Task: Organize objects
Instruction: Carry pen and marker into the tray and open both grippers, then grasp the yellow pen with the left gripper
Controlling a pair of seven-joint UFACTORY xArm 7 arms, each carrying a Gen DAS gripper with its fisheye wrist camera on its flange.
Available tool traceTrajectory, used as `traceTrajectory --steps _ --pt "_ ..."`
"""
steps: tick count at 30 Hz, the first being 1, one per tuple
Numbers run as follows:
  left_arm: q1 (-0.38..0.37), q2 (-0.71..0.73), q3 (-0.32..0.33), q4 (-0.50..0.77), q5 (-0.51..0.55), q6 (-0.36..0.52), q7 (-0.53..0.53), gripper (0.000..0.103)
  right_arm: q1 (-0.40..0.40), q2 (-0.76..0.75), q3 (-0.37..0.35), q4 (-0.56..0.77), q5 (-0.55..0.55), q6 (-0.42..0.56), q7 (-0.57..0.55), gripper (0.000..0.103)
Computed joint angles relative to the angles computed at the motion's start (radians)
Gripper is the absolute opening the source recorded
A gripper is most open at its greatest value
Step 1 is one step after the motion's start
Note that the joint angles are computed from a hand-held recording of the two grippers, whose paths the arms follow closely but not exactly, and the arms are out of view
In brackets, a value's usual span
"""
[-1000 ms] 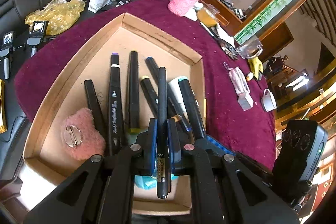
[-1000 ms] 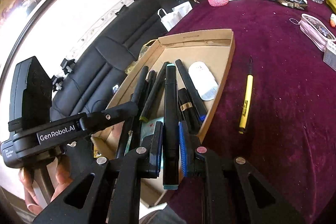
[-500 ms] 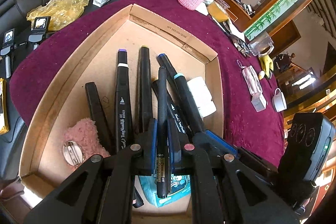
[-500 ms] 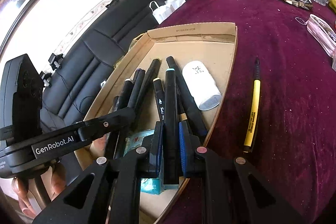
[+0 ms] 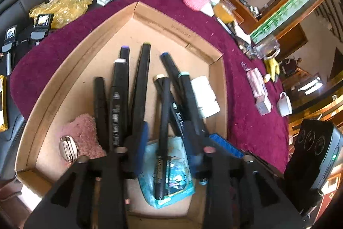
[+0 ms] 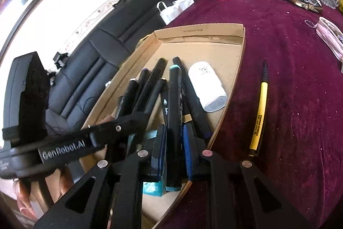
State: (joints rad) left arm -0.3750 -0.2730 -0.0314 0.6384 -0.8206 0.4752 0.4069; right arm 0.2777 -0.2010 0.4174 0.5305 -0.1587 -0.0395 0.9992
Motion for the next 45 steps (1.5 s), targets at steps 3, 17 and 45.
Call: traceTrajectory --steps 3,17,45 --pt "-0.015 -0.048 -0.007 -0.031 -0.001 -0.030 0.004 0.049 0.038 -0.062 -0.028 -0.050 0.014 -0.040 -0.030 0.032" --pt "-0.173 -0.047 -0.101 -0.013 0.175 -0.128 -0.115 0.049 0.112 -0.548 -0.288 -0.311 0.131 0.172 -0.260 0.032" --pt "-0.126 0.311 -0.225 0.247 0.652 -0.059 -0.520 0.047 0.009 -0.462 -0.351 -0.375 0.275 0.202 -0.372 0.041"
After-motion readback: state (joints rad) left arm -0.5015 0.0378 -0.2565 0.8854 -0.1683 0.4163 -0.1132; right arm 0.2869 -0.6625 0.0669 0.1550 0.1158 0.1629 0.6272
